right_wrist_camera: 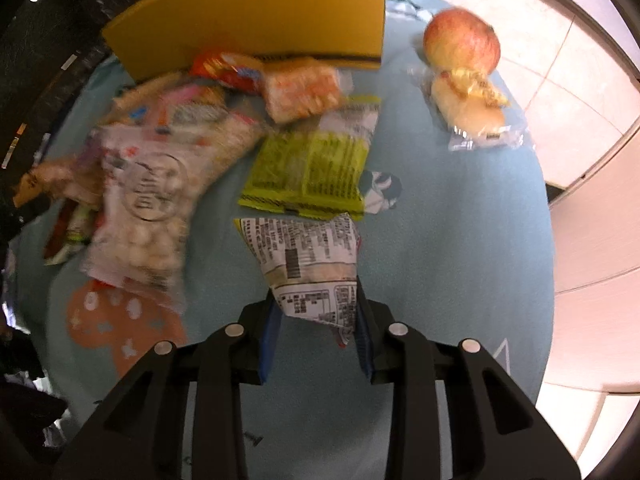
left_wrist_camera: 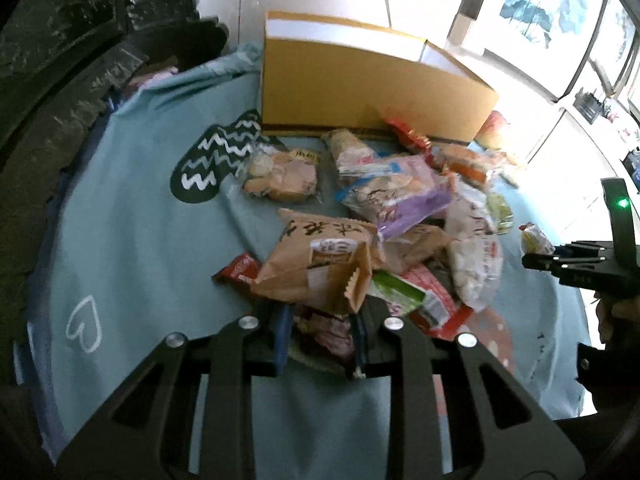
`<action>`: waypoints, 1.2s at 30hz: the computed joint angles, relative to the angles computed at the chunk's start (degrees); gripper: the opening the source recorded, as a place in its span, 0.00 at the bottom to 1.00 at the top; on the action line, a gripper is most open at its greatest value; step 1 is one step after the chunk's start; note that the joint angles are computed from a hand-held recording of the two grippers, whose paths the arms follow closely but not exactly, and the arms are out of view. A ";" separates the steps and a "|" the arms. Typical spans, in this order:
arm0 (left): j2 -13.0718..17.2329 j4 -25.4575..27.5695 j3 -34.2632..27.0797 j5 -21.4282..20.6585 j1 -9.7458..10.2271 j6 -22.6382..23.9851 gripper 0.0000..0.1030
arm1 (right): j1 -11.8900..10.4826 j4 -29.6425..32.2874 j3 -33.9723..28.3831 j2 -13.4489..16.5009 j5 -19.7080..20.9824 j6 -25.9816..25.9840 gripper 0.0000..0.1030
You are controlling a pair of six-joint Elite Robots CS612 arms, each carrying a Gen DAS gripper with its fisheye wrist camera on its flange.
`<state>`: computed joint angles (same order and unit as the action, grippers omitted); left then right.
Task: Organize snacks
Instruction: 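Lift both held snacks and drop them into the yellow box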
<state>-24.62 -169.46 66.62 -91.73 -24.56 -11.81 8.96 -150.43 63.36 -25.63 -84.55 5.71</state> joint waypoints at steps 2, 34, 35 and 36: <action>-0.61 -1.71 1.10 -0.28 -0.01 0.41 0.24 | -0.32 -2.01 1.51 -1.08 1.73 -0.12 0.32; 8.82 2.17 -31.05 3.54 -0.45 0.63 0.25 | -1.07 -5.72 -20.96 1.63 1.43 -5.22 0.32; 10.32 4.19 -34.46 3.59 -0.33 0.63 0.25 | -1.08 -4.25 -24.27 3.04 1.03 -5.27 0.32; 12.45 7.36 -39.38 3.69 -0.22 0.90 0.25 | -1.07 -3.10 -26.61 4.05 0.68 -5.24 0.32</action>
